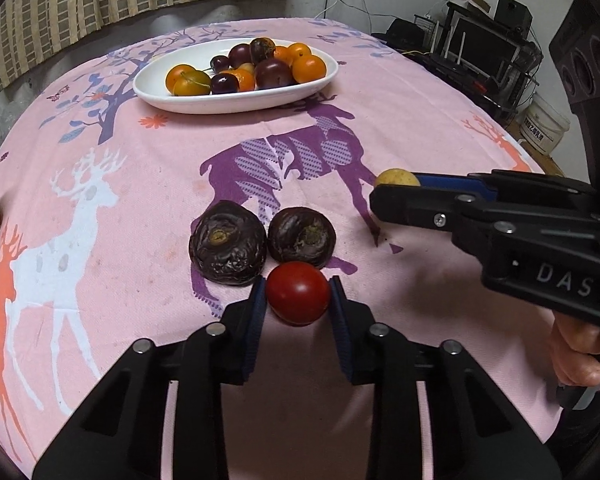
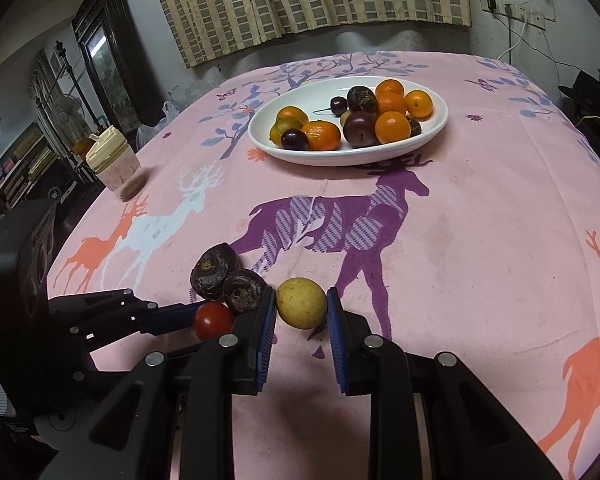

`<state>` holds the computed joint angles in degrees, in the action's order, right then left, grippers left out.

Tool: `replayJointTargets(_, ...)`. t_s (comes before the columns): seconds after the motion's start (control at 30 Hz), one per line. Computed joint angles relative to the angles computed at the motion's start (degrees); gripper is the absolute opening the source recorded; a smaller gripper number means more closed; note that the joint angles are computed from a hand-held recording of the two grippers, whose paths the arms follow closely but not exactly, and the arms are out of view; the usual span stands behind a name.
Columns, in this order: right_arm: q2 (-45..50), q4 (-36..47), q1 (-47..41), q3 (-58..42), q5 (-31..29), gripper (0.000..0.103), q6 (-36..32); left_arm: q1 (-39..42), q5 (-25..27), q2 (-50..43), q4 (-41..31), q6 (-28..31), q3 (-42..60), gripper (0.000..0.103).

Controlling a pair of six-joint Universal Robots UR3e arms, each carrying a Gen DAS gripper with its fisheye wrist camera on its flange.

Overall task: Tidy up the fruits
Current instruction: 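Grasp a yellow tomato with the right tool while the left tool grasps a red tomato, then carry both tomatoes to the white plate and release them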

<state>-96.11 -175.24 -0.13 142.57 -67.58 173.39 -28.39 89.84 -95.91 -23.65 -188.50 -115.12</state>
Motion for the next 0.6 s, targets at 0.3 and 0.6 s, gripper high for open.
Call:
replayJointTargets(0.3,-0.2,-2.2,0.8,0.8,-0.8,0.026,0.9,2.4,-3.2,5.9,3.3,2.2,-6.0,0.029)
replayJointTargets(0.6,9.4,-5.1,6.9,-15.7,-10.4,0.026,5.2,10.3,-6.4,4.1,-4.4,9.6,9.6,0.029)
